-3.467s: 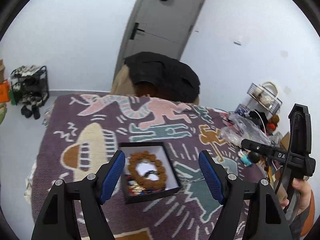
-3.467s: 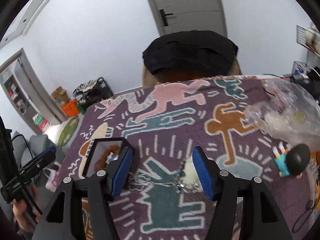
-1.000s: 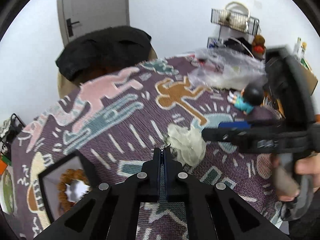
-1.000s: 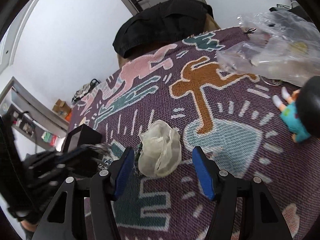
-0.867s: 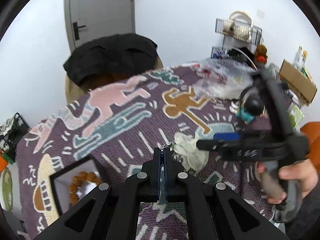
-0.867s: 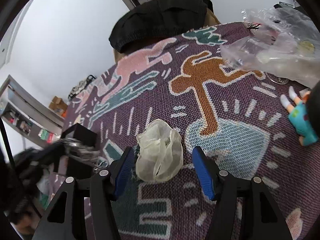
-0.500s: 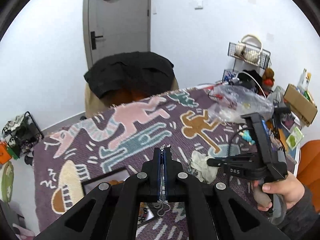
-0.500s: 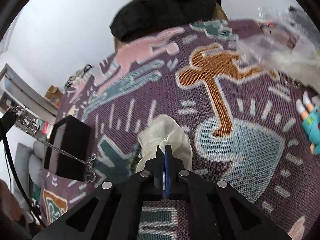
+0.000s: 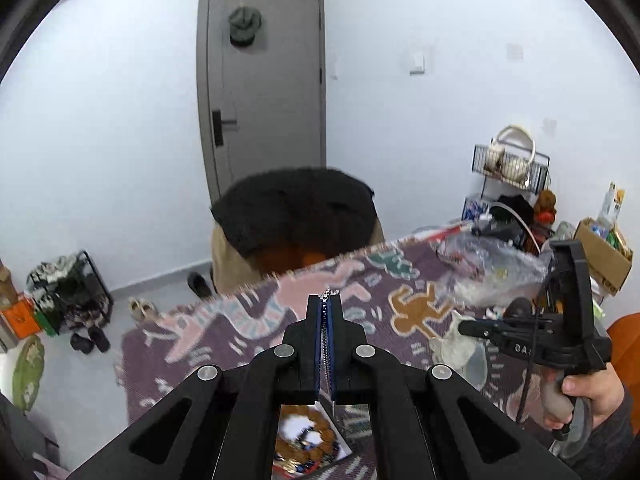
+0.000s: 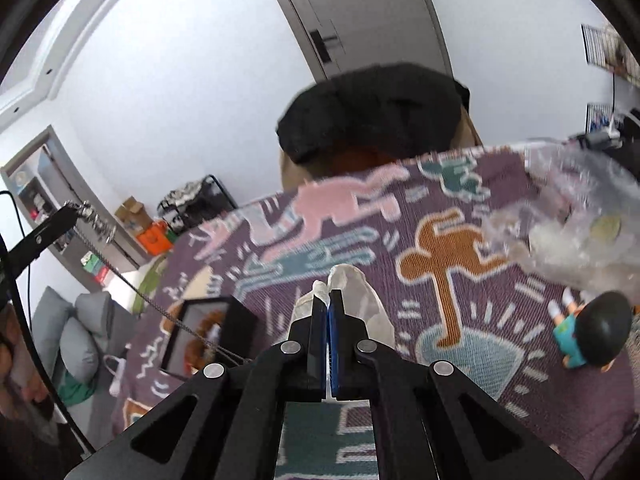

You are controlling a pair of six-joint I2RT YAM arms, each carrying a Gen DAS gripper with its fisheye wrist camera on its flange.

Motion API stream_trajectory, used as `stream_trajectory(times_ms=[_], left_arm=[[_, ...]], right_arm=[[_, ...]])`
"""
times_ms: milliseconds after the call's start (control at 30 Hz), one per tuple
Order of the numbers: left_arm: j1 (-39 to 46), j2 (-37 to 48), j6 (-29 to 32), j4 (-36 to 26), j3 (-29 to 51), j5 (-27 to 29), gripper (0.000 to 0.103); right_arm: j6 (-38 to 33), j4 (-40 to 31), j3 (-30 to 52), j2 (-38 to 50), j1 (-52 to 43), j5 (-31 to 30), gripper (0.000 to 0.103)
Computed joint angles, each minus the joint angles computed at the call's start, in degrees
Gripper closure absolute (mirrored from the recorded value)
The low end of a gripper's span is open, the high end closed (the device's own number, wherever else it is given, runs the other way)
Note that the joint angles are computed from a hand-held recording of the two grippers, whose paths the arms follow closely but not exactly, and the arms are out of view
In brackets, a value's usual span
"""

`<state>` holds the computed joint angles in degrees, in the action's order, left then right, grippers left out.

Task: Organize jewelry
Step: 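Carry the chain and white flower to the black box and open both grippers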

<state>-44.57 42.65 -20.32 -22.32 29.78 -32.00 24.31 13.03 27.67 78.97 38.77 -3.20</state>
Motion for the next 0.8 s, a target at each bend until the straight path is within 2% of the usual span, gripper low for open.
stream_trajectory(times_ms=[167, 500, 633, 800], left_arm=[[-2.7, -2.5, 1.3, -7.3, 6.9, -5.6, 0.101], [-7.1, -3.3, 1.4, -16.0, 15.6, -13.7, 0.101], [-6.8, -4.0, 0.9, -17.3, 15.4, -13.9, 0.101], [-2.6, -6.3, 1.6, -16.0, 11.8, -9.6, 0.101]], right_arm=[[-0.3, -6.2, 1.6, -8.0, 3.0, 3.1, 0.100], [-1.2, -13.5, 7.1, -13.7, 8.4, 8.1, 0.100], [-1.6, -15.4, 9.6, -13.8, 11.0, 10.1, 0.101], [-1.8, -16.1, 12.1, -12.4, 13.8, 11.7, 0.100]])
